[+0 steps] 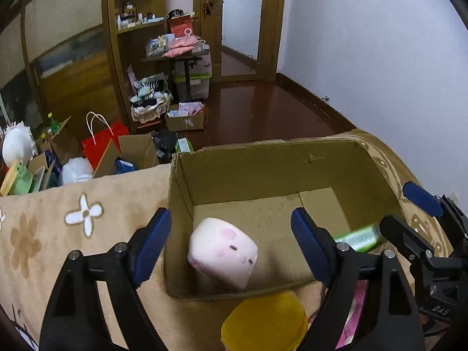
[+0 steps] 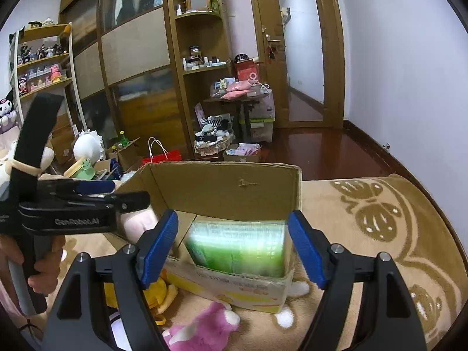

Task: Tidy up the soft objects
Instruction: 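Withdraw both open tools from the box toward the remaining items, then grasp the yellow-hatted plush with the left tool while the right tool grasps the bagged lavender toy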

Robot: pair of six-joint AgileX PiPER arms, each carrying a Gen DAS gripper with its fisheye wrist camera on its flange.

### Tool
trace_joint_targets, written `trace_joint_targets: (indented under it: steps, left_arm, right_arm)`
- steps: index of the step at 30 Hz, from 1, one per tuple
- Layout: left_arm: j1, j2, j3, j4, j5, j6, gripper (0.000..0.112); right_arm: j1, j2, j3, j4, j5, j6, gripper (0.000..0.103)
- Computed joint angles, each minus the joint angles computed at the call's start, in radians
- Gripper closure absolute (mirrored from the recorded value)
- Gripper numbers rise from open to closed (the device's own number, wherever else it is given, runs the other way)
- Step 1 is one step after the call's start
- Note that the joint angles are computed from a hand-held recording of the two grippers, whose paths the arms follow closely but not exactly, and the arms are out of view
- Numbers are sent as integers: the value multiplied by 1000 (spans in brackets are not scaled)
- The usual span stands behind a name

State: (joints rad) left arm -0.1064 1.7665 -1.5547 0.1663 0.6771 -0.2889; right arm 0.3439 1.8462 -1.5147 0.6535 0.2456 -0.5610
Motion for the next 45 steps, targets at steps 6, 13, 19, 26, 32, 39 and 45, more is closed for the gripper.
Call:
trace_joint_targets:
  steps: [6,13,19,26,32,39,45]
  left_arm:
    - [-10,-16,3,18,34,-3,21]
    - [-22,-88,68,66,37,-50,15]
    - [-15,-150,125,22,64,-49,14]
    - [-32,-247,200,54,87,-74,14]
    - [-28,-324,220,9,166,-39,14]
    - [-78,-412,259,81,217,-81,14]
    - [-94,-388,263,94,235,-69,14]
  right_arm:
    - [10,-34,37,-36,-20,37,11]
    - [15,-115,113,-81,-21,67,4]
    - [23,-170,160,-198,-10,195,4]
    - [31,-240,209,-323,11,334,4]
    - [47,-312,252,-466,47,501,4]
    - [41,-403,342,-493,57,569,4]
    - [43,-432,369,-524,82,621,4]
